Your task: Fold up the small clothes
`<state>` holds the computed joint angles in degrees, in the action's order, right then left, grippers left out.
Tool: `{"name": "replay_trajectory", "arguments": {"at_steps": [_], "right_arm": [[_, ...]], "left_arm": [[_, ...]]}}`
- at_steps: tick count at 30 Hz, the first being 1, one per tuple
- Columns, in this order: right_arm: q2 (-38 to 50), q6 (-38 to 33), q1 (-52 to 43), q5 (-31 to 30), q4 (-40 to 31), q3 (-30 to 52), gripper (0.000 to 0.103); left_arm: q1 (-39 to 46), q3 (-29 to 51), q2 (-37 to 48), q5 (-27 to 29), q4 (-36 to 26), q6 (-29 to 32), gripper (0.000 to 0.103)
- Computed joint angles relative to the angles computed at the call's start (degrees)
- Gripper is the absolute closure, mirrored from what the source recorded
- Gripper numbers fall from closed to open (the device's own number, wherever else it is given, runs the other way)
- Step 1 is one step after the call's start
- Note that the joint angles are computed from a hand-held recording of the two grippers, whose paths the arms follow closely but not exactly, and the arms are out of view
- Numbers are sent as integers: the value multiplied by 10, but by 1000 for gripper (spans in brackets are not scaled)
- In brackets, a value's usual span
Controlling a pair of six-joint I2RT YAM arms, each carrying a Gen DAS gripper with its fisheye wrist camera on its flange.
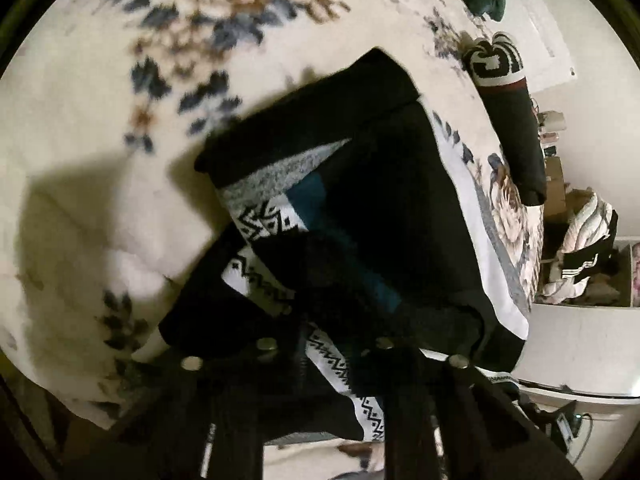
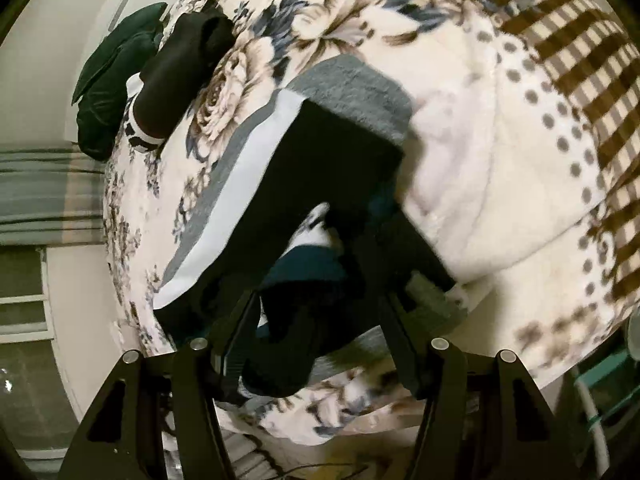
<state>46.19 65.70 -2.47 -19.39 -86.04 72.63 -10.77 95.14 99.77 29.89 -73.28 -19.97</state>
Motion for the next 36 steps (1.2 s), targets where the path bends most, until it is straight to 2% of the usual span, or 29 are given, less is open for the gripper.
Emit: {"name": "replay_trajectory", "arguments": {"at_steps": [4,7,11,19,23,27,36], "right_arm": [[7,77,98,54,18,-5,39],[-7,146,168,53,66,-45,39],[-6,202,256,91,112,-81,39],[-24,237,276,143,108,-98,39],[-36,217,243,148,88,-82,39],[-39,163,177,142,72,-51,40],[-6,16,-21,50,67,-17,40]], "left_arm": [[11,-5,-23,-9,9,1,97],[24,6,-33,-14,11,1,97],[42,22,-36,-25,10,1,97],[75,28,-38,-38,11,-1,97],[82,29,-39,-37,14,-4,97],[82,35,-37,-38,18,-10,97],[73,55,-25,-43,20,-10,97]]}}
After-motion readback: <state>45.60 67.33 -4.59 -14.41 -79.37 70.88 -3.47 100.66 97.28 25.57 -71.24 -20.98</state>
